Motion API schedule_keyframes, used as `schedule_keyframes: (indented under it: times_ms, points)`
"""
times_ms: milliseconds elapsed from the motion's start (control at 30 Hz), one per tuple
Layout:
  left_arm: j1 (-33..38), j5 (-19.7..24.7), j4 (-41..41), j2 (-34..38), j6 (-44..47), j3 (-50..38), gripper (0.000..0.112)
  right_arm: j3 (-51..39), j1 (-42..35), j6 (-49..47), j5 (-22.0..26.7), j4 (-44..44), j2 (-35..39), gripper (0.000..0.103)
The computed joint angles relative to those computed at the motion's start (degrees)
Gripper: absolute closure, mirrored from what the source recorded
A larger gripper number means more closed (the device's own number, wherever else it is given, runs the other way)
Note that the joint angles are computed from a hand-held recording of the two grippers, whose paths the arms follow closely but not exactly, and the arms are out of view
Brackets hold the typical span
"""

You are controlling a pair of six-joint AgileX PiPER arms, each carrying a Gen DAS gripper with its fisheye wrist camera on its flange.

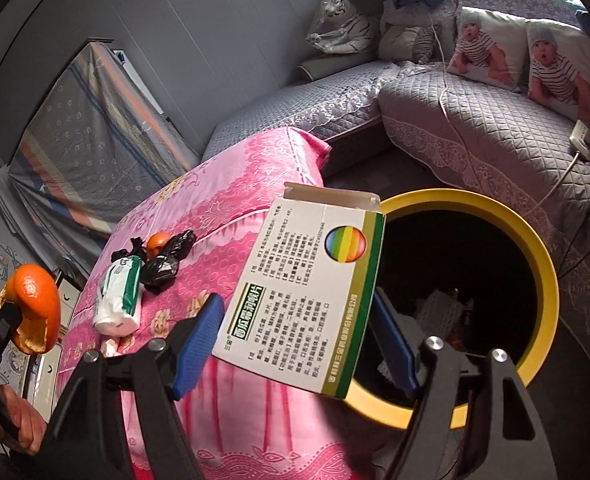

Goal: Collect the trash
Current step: 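Carry the box and peel over the yellow-rimmed bin and open both tools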

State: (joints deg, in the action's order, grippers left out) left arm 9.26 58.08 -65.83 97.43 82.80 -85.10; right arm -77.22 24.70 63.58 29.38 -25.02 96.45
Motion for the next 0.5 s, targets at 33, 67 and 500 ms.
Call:
schedule_keyframes:
  times_ms: [33, 67, 500]
  points:
    - [-0.5, 0.1, 0.1, -0.1, -0.1, 0.2, 0.084, 0.9, -0.3, 1.8, 0.1, -1.6, -0.4, 0.033]
    - [-1.1, 0.1, 0.2, -0.2, -0.1, 0.4, 0.084, 2.0, -0.6, 3.2, -0.1, -2.8, -0.7, 0.033]
    - [-9.5, -3.4, 1.9, -1.1, -0.1, 1.5, 0.084, 10.7, -5.9, 15.0, -2.7, -12.6, -1.6, 0.033]
